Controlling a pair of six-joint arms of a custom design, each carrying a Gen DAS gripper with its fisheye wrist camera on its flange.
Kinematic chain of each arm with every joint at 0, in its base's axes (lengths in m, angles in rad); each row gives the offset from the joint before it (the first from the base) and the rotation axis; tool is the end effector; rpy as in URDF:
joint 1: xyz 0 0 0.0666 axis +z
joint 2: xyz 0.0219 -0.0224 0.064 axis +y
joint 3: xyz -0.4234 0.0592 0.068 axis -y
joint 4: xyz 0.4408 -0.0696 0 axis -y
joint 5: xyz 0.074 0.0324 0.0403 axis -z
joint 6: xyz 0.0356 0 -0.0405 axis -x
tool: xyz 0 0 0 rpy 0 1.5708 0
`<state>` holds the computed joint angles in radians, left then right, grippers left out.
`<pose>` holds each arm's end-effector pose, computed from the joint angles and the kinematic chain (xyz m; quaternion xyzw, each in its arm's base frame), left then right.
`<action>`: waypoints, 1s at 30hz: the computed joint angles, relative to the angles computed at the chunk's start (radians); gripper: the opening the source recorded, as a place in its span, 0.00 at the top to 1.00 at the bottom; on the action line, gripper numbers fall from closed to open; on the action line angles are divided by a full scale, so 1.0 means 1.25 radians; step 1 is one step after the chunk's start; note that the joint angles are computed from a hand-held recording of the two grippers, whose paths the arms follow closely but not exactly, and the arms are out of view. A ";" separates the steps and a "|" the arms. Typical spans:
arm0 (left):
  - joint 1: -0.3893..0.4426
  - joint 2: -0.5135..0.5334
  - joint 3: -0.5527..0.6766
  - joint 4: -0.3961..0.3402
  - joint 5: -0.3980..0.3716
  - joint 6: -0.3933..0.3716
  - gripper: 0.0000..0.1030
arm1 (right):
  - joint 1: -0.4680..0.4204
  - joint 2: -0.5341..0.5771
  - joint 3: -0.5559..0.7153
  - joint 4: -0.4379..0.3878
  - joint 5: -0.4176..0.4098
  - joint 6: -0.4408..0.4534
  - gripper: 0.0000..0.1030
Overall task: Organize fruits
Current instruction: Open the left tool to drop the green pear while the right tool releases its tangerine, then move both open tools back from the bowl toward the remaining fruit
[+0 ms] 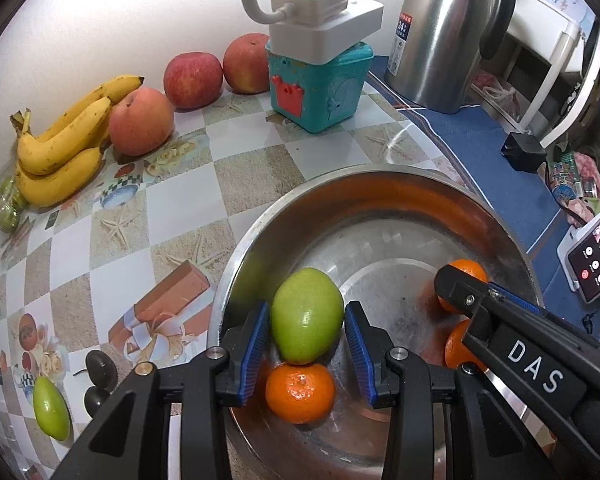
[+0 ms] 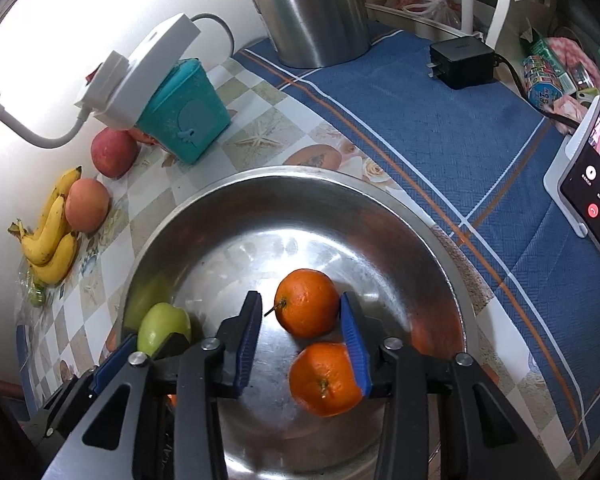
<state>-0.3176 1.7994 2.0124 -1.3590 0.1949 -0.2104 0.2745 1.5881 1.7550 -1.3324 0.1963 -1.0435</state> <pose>0.6244 -0.2129 0.5214 0.2737 0.9338 -0.1062 0.2044 0.5551 0.1487 0.5258 0.3839 0.8962 0.0468 0.2171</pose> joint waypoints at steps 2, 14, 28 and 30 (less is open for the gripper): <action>0.000 -0.002 0.002 -0.003 0.001 0.000 0.57 | 0.001 -0.001 0.004 -0.003 0.005 0.004 0.51; 0.000 -0.014 0.010 -0.007 0.000 -0.002 0.35 | 0.005 -0.007 0.021 -0.009 0.022 0.017 0.43; 0.042 0.026 0.090 -0.086 -0.071 0.124 0.23 | 0.005 -0.009 0.028 -0.022 0.023 0.025 0.31; 0.052 0.027 0.094 -0.085 -0.075 0.147 0.23 | 0.007 -0.006 0.032 -0.028 0.021 0.028 0.31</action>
<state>-0.2522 1.8337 2.1296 -1.4650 0.1010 -0.0261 0.2827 1.5803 1.7947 -1.3671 0.2223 -1.0082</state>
